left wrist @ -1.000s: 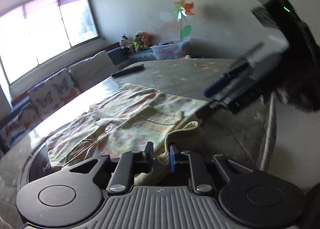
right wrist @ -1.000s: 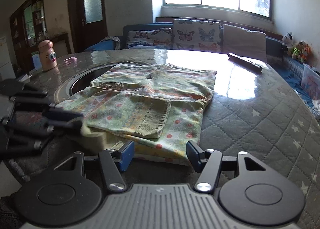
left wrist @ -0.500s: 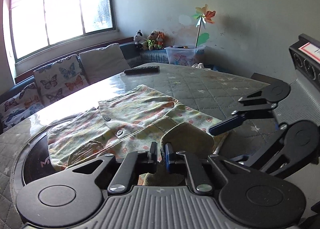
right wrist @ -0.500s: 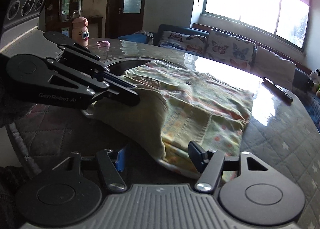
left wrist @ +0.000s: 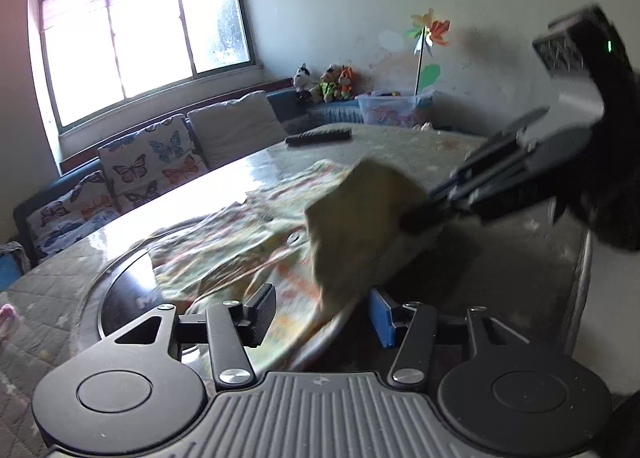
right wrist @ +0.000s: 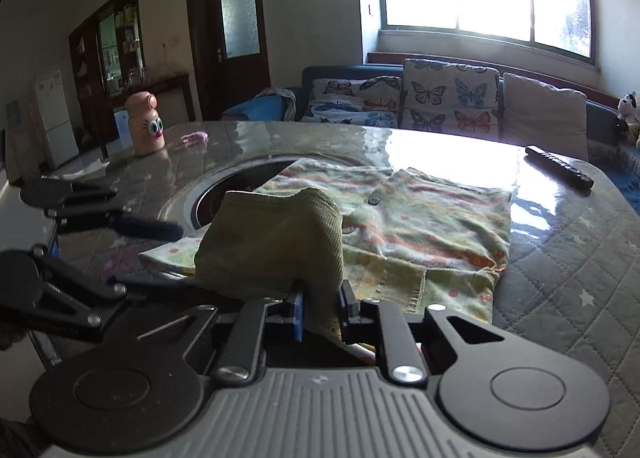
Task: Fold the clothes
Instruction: 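Lift the hem with both tools and fold it toward the collar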
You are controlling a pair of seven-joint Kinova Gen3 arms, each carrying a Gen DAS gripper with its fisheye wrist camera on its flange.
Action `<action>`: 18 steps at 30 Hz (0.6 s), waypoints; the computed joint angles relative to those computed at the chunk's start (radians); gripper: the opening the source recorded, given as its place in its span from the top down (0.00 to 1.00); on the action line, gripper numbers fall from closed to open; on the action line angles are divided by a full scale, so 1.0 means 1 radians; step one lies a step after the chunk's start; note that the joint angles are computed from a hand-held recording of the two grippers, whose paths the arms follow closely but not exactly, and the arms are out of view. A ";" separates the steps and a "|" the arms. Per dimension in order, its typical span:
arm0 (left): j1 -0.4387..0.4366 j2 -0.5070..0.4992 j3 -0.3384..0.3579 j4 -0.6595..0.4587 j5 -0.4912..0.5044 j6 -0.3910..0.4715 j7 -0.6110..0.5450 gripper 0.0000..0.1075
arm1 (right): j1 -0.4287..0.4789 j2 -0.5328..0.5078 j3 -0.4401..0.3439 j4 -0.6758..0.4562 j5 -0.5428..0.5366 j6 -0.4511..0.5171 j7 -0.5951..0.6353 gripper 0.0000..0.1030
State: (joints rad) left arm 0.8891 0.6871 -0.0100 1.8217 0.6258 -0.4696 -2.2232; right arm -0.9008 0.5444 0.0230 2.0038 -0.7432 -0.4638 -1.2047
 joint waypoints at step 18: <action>-0.015 -0.010 0.012 0.030 0.074 0.016 -0.173 0.93 | -0.011 -0.069 -0.084 0.084 -0.005 -0.107 -0.002 0.92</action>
